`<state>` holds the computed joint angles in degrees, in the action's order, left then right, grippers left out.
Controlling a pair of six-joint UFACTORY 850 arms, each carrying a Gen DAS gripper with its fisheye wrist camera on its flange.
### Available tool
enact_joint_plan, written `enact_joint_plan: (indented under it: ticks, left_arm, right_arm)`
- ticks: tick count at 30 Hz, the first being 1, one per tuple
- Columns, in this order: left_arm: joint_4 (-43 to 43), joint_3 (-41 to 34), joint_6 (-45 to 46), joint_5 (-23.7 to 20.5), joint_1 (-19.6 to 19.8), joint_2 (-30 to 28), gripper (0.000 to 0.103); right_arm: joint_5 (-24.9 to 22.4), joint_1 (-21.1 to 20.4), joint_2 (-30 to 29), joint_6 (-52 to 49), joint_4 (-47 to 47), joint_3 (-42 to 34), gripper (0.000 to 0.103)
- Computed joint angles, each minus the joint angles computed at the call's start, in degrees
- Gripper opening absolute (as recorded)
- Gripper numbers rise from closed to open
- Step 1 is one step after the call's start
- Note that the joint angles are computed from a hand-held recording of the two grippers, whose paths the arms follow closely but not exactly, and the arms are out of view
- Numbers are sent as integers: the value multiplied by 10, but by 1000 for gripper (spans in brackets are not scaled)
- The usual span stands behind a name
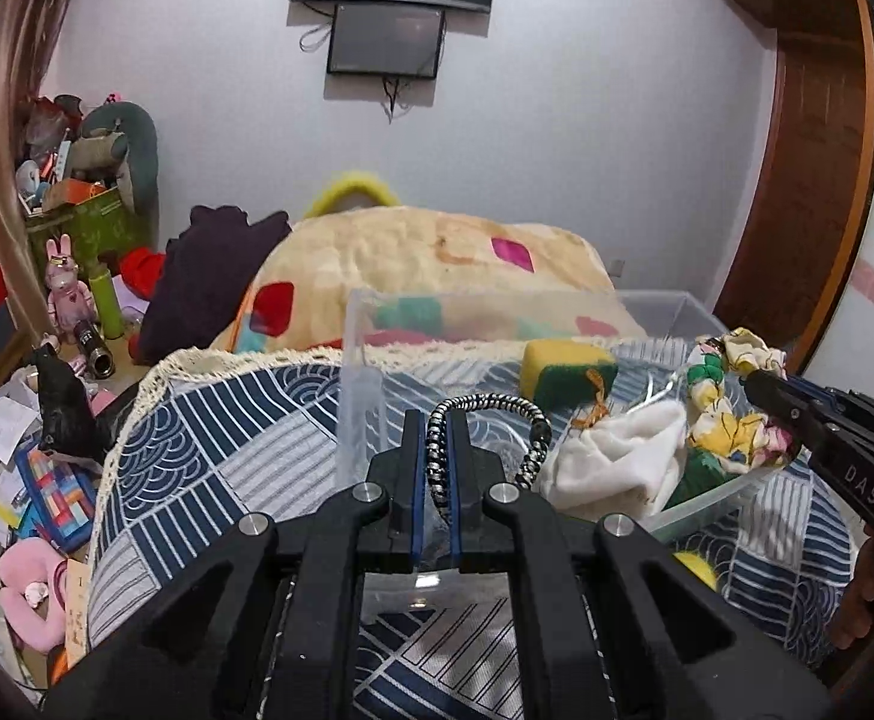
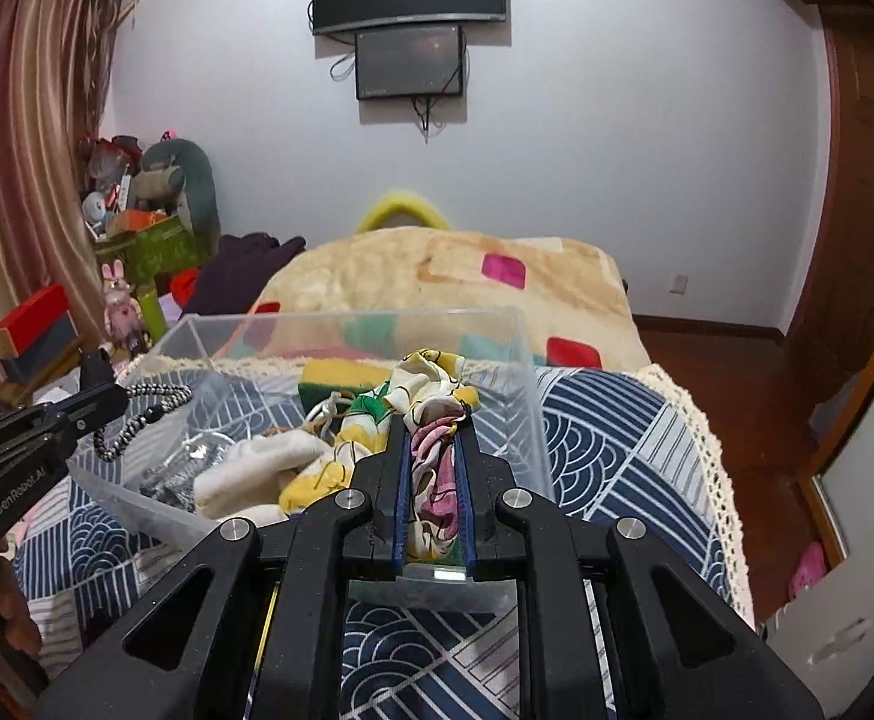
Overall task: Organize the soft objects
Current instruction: 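Place the floral fabric into the box with the right gripper while the left places the chain in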
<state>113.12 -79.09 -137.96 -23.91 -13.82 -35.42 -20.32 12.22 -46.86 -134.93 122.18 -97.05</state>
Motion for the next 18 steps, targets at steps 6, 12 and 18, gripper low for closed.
enact_joint_plan:
  ticks: [6, 12, 18]
  left_arm:
    - [-11, -13, 13, 18, 0, -14, 5]
    - [-26, -13, 43, 20, -8, -11, 11]
    - [-2, 6, 28, 20, -14, 7, 32]
  right_arm:
    - [1, -3, -9, 79, -73, -11, 14]
    - [4, -4, -8, 92, -92, -9, 19]
    - [-5, -10, -1, 98, -97, -1, 41]
